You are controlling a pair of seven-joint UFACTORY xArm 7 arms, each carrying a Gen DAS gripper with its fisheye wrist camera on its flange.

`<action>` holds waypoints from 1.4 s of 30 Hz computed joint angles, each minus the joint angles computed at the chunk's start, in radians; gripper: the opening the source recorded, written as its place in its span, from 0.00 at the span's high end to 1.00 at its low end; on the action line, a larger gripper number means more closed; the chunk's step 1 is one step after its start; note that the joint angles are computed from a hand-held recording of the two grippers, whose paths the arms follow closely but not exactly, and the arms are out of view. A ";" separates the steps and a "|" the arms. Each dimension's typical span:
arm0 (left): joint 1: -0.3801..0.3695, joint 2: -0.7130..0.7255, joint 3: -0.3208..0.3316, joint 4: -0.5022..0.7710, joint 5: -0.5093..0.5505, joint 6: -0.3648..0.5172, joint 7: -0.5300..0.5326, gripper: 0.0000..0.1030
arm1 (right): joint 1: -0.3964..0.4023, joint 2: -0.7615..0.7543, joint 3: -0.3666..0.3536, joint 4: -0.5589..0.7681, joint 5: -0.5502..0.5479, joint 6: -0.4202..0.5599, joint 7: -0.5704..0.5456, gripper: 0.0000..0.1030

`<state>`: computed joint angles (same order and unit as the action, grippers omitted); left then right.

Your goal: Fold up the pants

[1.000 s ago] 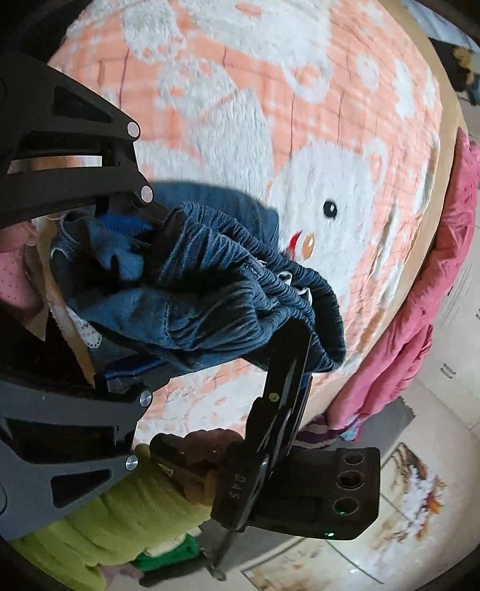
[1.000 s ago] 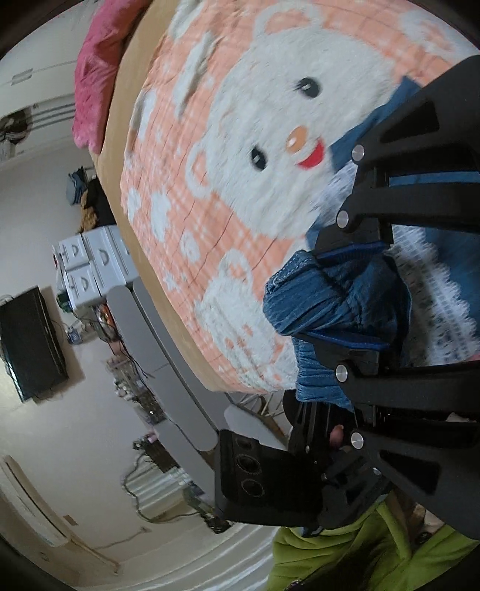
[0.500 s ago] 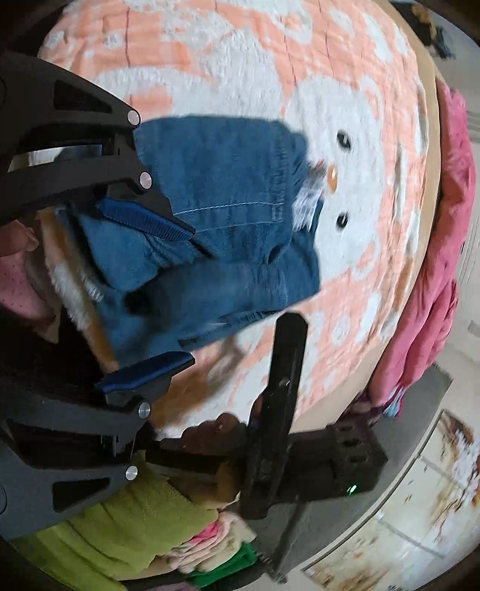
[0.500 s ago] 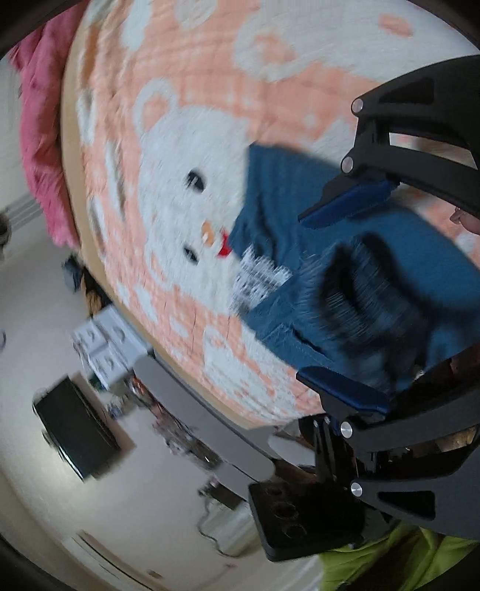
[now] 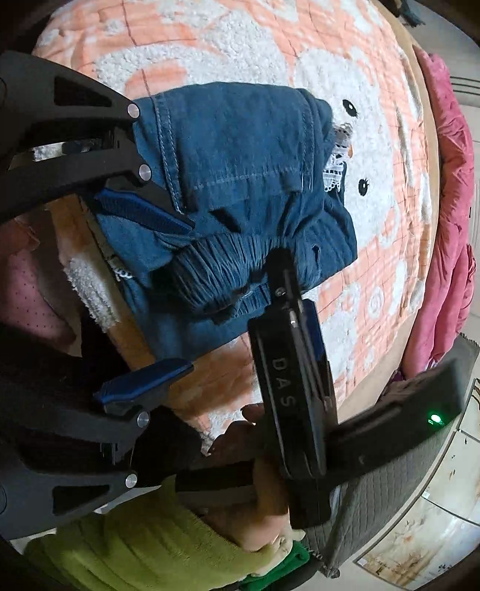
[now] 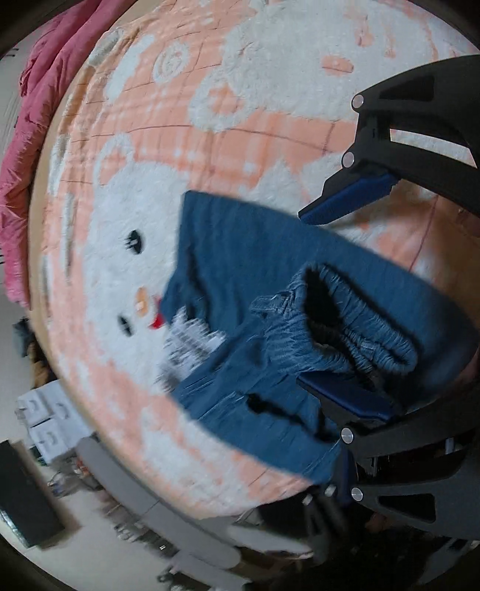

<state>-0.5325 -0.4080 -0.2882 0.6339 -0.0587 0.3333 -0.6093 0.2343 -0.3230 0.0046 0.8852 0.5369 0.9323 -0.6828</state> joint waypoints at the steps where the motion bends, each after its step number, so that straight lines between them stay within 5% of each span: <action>1: -0.006 -0.016 0.005 -0.010 -0.007 0.004 0.002 0.40 | -0.002 0.003 -0.005 -0.003 0.004 0.005 -0.002 0.22; 6: -0.007 -0.154 0.024 -0.069 -0.034 0.040 -0.002 0.40 | -0.011 -0.011 -0.012 -0.017 0.009 0.023 -0.013 0.22; 11: 0.146 -0.268 -0.048 -0.068 0.084 0.189 -0.098 0.31 | 0.002 -0.032 -0.041 0.031 0.089 0.064 -0.076 0.22; 15: 0.193 -0.238 -0.061 -0.041 0.135 0.251 -0.140 0.30 | 0.013 -0.003 -0.042 0.097 0.163 0.090 -0.095 0.22; 28: 0.160 -0.202 -0.032 -0.021 0.157 0.282 -0.151 0.30 | 0.015 0.209 0.058 0.305 0.122 0.124 0.017 0.23; 33: 0.145 -0.190 -0.025 -0.017 0.140 0.279 -0.137 0.32 | 0.012 0.276 0.089 0.347 0.074 0.145 0.070 0.47; 38: 0.130 -0.169 -0.016 -0.020 0.121 0.285 -0.120 0.57 | 0.024 0.297 0.117 0.347 0.002 0.156 0.074 0.59; 42: 0.119 -0.167 -0.030 -0.026 0.125 0.283 -0.114 0.64 | 0.030 0.285 0.119 0.319 0.008 0.139 0.048 0.72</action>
